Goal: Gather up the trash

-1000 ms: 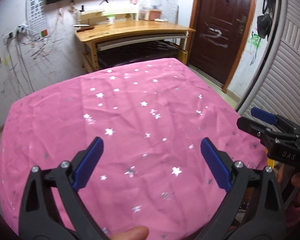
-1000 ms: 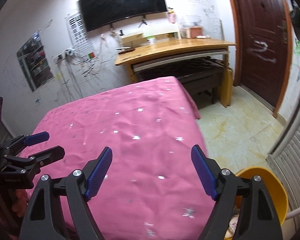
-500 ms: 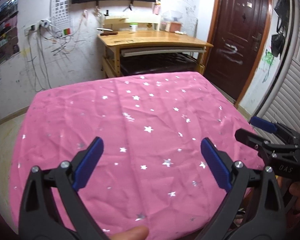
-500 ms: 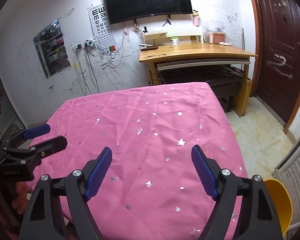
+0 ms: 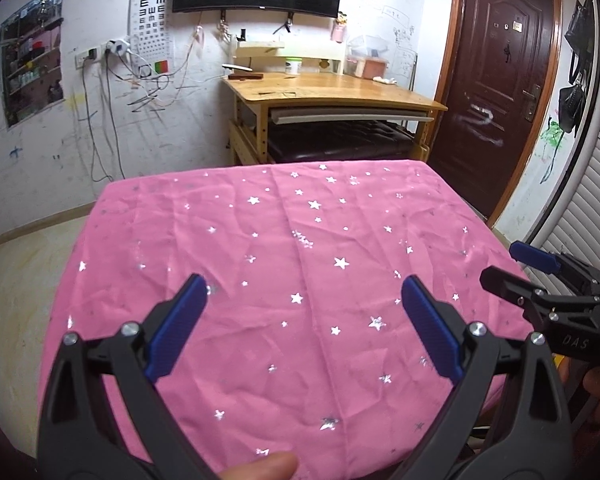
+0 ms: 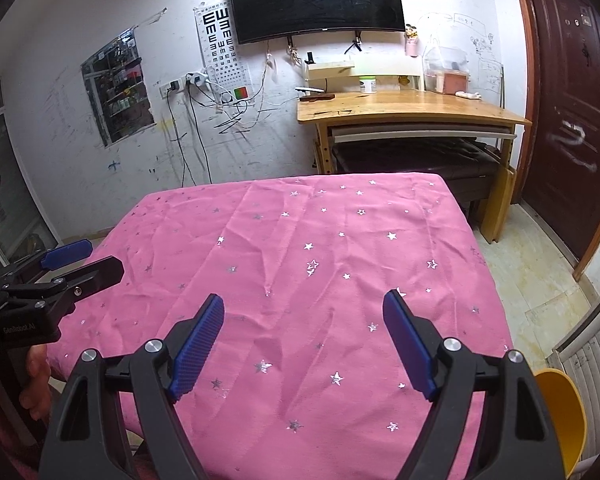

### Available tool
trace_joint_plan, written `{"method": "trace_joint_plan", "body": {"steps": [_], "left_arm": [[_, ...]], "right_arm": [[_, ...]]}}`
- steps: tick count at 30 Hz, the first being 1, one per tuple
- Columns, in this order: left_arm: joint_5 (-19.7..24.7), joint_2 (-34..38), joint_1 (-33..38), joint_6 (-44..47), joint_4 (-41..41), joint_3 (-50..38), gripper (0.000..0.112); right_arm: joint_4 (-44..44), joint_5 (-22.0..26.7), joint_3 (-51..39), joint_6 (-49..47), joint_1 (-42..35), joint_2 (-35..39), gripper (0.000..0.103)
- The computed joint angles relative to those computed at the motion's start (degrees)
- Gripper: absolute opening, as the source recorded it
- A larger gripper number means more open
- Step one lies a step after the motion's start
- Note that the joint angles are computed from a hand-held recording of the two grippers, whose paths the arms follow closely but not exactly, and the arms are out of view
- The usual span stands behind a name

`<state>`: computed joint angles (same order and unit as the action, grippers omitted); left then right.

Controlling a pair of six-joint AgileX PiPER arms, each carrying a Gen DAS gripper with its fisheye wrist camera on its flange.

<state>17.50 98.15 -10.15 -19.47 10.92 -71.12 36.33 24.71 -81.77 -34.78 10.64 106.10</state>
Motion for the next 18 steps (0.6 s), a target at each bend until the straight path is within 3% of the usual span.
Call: {"method": "trace_joint_plan", "body": {"steps": [18], "left_arm": [[-0.51, -1.73, 0.77, 0.32, -0.3, 1.83, 0.094]], "right_arm": [[0.58, -0.33, 0.93, -0.69, -0.09, -0.75, 0.076]]}}
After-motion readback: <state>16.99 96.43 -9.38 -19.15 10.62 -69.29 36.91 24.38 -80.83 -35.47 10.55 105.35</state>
